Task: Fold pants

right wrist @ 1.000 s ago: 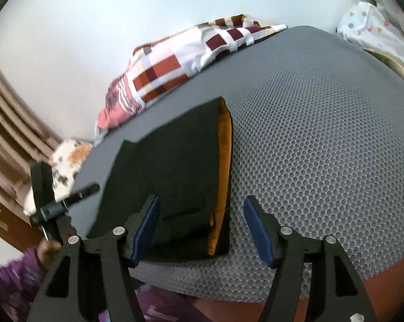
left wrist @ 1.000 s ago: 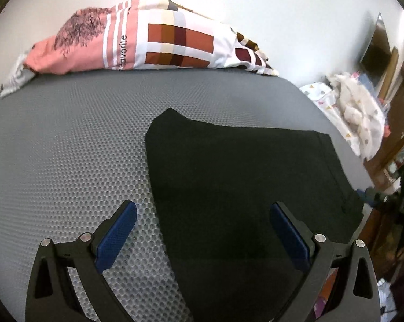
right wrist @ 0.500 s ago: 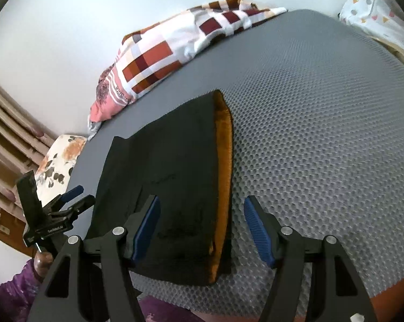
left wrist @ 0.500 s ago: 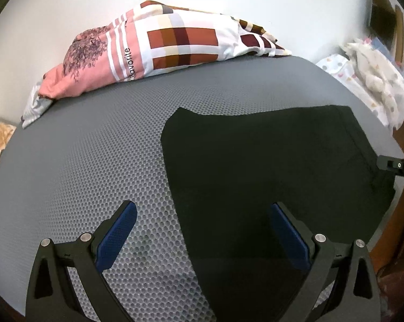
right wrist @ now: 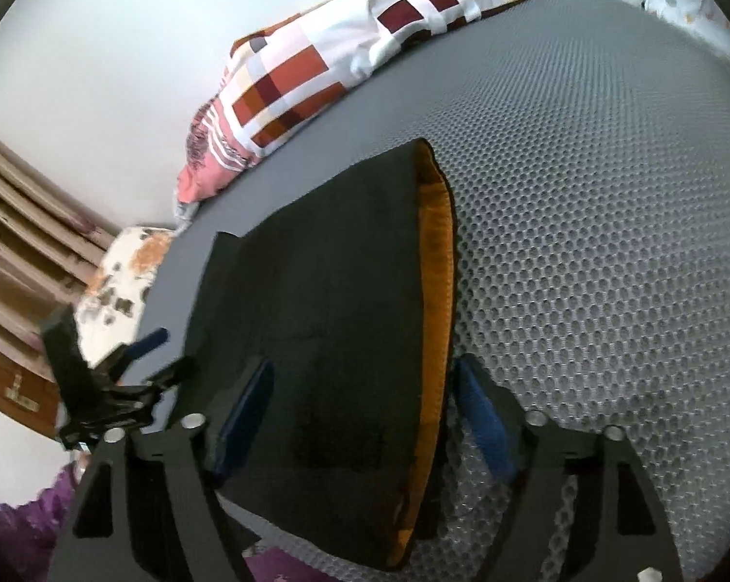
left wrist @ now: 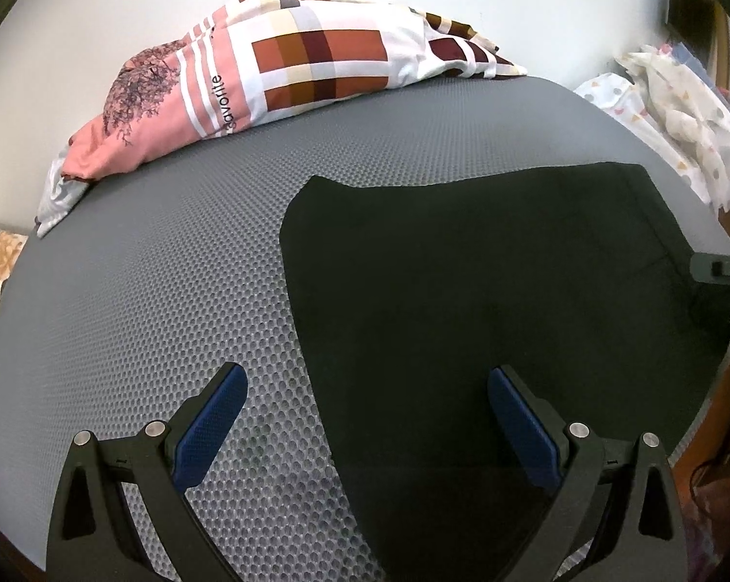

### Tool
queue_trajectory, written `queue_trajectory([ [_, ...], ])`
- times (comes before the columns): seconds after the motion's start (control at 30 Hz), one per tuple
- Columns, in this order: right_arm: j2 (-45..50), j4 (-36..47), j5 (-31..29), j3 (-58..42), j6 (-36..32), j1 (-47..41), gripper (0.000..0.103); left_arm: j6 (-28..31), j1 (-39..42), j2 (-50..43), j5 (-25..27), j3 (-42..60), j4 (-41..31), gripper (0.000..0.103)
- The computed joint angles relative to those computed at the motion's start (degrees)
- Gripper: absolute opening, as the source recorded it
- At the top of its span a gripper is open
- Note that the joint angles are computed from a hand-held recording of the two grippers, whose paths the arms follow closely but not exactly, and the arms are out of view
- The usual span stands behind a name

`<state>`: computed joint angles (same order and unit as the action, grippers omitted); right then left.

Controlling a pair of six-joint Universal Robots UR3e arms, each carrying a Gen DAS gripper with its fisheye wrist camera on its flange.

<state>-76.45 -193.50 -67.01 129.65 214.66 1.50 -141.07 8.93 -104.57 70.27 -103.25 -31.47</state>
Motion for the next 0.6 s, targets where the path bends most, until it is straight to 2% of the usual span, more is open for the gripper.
queue_trajectory([
  [0.23,1.8,-8.4,9.7,4.6,2.4,-5.3,0.090,-0.1,-0.9,-1.3,1.1,0.4,1.2,0.099],
  [0.6,1.9,-7.1,12.0,4.0,4.1,-7.3,0.091,-0.1,-1.6,-2.2,1.8,1.2,2.0,0.099],
])
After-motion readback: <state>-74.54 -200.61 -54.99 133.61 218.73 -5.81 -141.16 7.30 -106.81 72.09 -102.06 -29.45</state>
